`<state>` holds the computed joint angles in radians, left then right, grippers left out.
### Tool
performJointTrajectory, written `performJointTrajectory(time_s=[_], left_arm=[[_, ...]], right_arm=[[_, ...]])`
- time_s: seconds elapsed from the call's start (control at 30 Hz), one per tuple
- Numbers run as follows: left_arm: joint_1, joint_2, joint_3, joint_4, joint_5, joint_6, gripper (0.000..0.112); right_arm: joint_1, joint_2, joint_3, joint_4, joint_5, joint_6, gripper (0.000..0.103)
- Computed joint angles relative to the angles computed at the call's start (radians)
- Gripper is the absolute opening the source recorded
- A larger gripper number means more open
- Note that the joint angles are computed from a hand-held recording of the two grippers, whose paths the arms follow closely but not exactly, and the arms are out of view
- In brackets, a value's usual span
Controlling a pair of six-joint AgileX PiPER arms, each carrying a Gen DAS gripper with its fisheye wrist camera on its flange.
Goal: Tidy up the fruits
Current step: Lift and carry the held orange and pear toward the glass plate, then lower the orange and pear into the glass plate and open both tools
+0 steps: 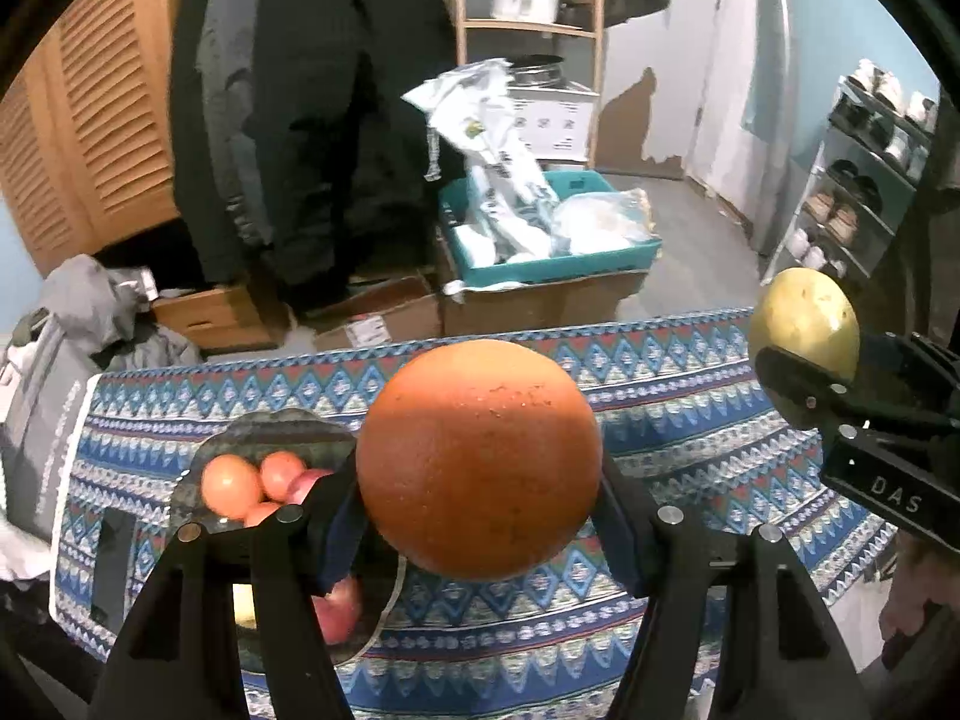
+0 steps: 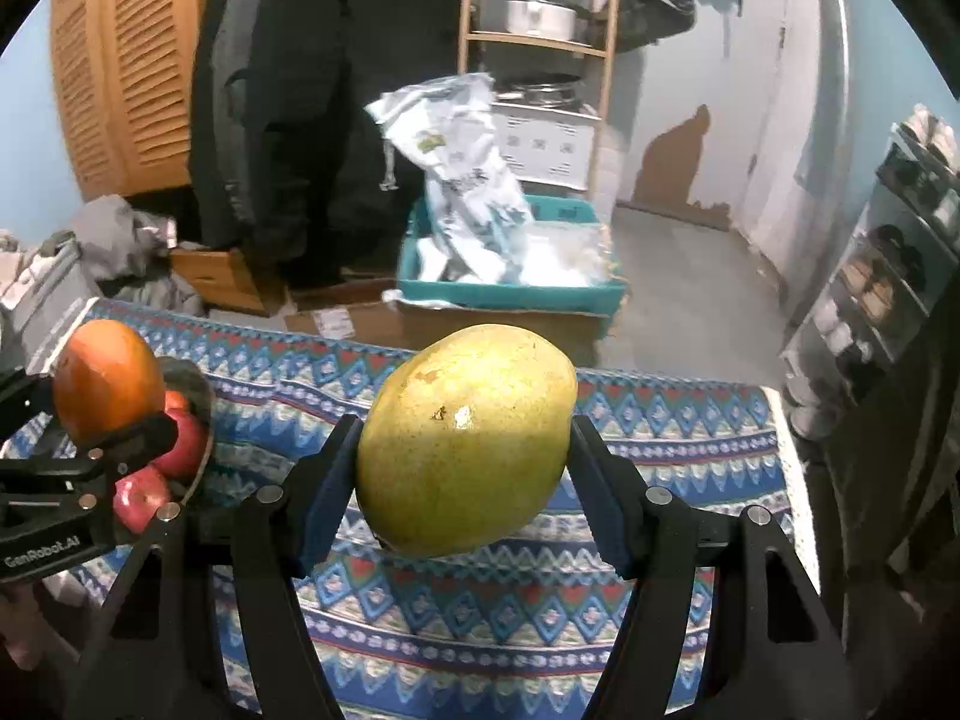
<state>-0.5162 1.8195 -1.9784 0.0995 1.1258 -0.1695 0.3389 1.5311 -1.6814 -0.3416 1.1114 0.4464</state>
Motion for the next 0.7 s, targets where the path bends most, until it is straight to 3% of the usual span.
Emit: performJointTrajectory(time_s=[0.43, 0.7], left_arm=[[0.200, -0.054, 0.139, -0.056, -0.049, 0.025, 0.068], [0.348, -0.052, 0.191, -0.090, -0.076, 0.066, 0.068]], right_arm=[[0.098, 0.194, -0.196, 0.039, 0.021, -0.016, 0.068], [0.152, 0.363, -0.403, 0.086, 0.064, -0.049, 0.068]])
